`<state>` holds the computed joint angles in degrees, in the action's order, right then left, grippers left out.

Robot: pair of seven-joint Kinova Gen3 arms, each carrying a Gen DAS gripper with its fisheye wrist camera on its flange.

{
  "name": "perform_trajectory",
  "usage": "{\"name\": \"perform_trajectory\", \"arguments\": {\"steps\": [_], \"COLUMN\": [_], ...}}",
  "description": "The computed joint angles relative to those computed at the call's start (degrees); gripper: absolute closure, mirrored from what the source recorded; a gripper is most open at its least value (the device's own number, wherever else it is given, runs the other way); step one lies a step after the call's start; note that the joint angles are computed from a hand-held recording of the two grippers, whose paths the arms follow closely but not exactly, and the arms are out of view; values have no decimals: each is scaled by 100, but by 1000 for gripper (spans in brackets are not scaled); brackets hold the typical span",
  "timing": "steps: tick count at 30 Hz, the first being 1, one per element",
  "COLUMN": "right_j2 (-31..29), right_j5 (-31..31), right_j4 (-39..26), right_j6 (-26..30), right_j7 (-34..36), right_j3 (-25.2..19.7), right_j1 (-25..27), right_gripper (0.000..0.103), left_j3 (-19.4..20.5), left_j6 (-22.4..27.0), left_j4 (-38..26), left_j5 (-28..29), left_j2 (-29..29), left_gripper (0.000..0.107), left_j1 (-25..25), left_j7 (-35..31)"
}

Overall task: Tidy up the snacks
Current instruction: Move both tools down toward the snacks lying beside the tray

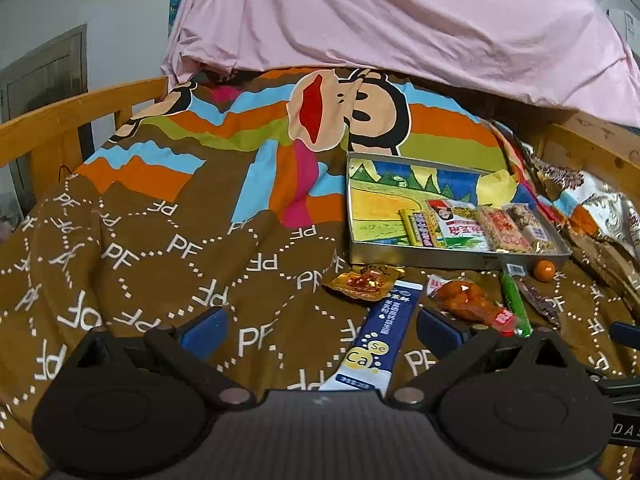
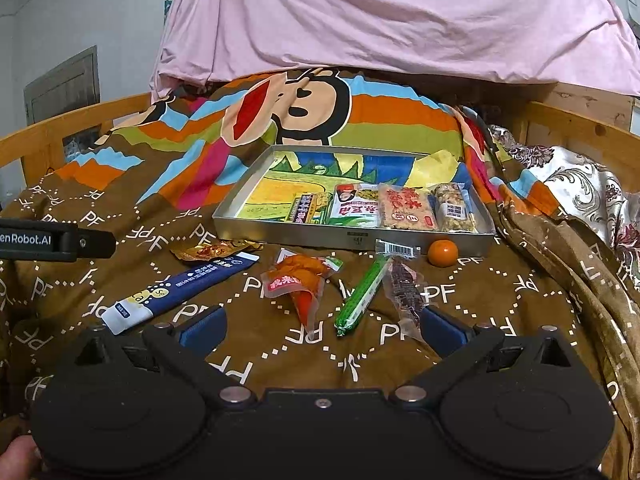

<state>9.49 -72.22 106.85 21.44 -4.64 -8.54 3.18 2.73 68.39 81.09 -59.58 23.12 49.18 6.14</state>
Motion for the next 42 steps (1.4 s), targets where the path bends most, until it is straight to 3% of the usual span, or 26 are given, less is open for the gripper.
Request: {"name": "perform_trajectory", "arguments": {"steps": [9,19,30,34,42], "right_j2": [-23,64,476,671,1100], "right_j5": [-684,-391,-675,-509,609], "right_j4": [101,-112,-485,-631,-1144], "right_j6": [104,343,484,372,-33], "right_j7": [699,621,1867,2076,825], "right_j3": [78,172,-125,-232,-261], "right_j1": [5,-87,-10,-74,-291], "right_gripper": [1,1,1,1,1], "left_j3": [-7,-51,-107,-122,-93], "left_j6": [109,114,63,-187,-1267], "left_j4": [-113,-225,-387,-315,-148], "left_j5": [46,-11,116,141,459], "left_j2": [29,62,154,116,-16], "left_gripper": [5,5,5,5,5], "left_j1": [-31,-50,-229,-335,-799], "left_j7": [-156,-568,-1285,-1675,-2288]}}
